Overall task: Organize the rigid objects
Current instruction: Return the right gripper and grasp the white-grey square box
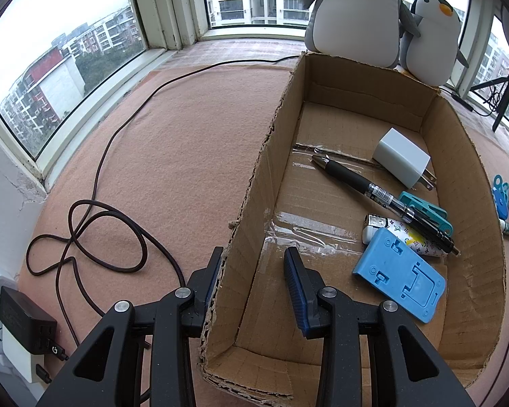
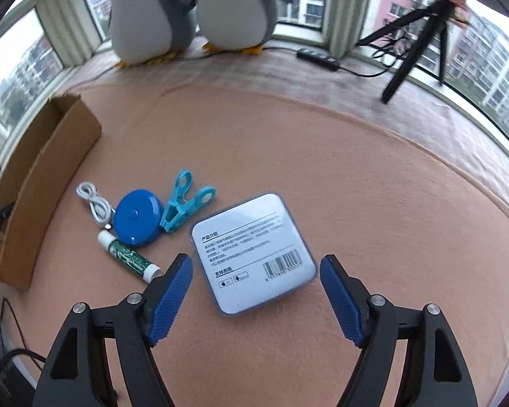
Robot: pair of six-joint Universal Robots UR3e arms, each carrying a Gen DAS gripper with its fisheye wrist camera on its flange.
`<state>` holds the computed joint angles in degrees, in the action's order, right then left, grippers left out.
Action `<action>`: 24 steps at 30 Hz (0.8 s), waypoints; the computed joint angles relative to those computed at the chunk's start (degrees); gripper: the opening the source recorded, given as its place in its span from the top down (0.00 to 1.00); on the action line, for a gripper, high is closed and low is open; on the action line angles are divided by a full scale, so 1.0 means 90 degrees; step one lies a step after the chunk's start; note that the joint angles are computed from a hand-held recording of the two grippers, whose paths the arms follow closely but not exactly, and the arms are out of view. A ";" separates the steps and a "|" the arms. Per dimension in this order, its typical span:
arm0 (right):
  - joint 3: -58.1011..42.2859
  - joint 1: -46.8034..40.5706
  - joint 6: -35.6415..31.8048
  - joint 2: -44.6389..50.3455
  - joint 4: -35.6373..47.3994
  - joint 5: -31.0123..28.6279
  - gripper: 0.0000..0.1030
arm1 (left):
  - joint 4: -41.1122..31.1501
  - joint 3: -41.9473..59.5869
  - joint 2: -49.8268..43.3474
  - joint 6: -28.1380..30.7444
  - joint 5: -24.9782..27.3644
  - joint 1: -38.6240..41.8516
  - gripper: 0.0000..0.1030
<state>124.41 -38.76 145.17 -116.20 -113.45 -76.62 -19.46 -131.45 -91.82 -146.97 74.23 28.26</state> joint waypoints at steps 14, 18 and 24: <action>-0.0175 0.0807 -0.0031 0.0935 -0.0977 -0.0761 0.16 | -0.0002 0.0011 -0.0007 -0.0010 0.0010 -0.0009 0.63; -0.0222 0.0804 0.0270 0.1053 -0.1073 -0.0866 0.15 | -0.0008 -0.0013 0.0005 0.0035 -0.0025 0.0045 0.63; -0.0189 0.0499 0.0170 0.0965 -0.0978 -0.0564 0.15 | 0.0001 -0.0009 -0.0001 0.0036 -0.0005 0.0033 0.63</action>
<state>122.71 -34.27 146.70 -107.51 -122.26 -81.70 -19.45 -131.53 -91.82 -146.65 74.18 28.56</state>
